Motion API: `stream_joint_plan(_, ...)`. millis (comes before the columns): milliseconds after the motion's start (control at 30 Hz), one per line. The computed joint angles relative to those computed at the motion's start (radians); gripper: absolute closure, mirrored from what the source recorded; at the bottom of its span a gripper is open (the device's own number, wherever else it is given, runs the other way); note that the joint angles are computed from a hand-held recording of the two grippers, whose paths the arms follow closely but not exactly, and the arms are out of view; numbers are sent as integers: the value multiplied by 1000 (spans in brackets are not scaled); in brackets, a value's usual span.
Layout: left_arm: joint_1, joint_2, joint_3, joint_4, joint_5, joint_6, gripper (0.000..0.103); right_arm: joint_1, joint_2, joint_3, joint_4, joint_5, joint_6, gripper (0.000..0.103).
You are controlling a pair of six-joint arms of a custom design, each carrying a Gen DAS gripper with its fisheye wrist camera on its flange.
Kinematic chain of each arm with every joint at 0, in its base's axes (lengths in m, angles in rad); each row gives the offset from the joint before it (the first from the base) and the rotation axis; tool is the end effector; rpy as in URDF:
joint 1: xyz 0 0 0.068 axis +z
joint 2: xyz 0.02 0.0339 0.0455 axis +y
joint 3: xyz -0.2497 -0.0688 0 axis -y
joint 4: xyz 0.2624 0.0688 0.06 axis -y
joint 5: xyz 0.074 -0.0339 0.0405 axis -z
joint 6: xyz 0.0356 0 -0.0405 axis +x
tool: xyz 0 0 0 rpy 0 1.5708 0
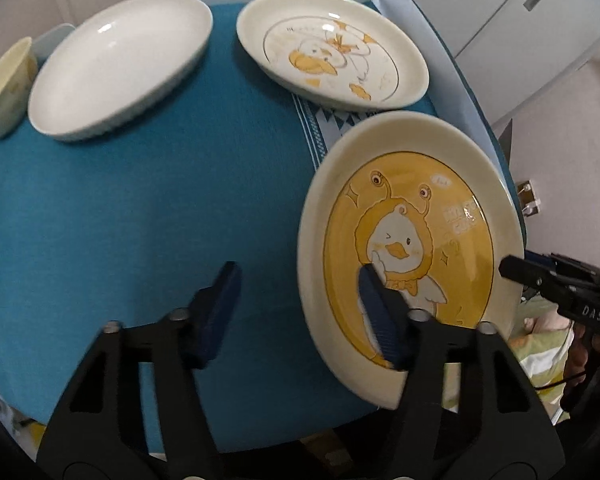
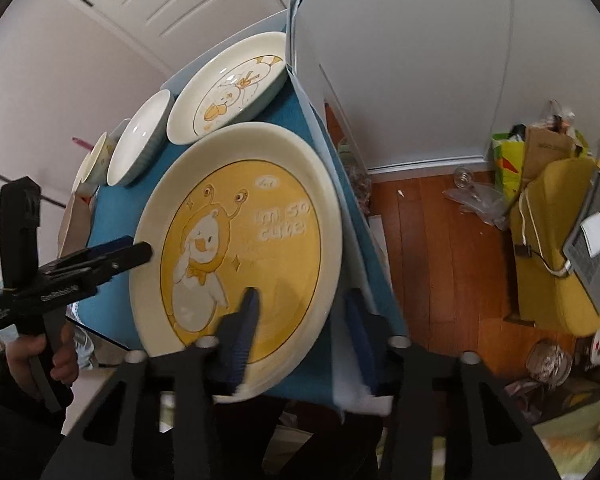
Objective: Organize plates and bowls
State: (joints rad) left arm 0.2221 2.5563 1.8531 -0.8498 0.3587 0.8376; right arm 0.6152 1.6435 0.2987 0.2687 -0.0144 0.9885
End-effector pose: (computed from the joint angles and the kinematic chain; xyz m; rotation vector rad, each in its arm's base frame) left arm 0.4602 0.0911 0.0202 0.8867 2.7742 -0.4425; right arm 0.1691 0.1201 0.0238 0.5076 2.7150 0.5151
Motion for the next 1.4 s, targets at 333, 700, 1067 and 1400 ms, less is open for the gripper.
stream_joint_plan(333,-26,-59,-137,111,17,-19,76,-48,80,67,-33,9,-167,88)
stream_joint_plan(700,-18,-63,-139,114,17,-25,76,-14,72,119,-133,57,-196,88)
stream_joint_plan(1067,66,-79,-54,40,66,11,76,67,28,206,-242,127,-173,88)
stream_joint_plan(1400,225,124,452,-265,106,101,76,192,148,485,-359,185,-119,88)
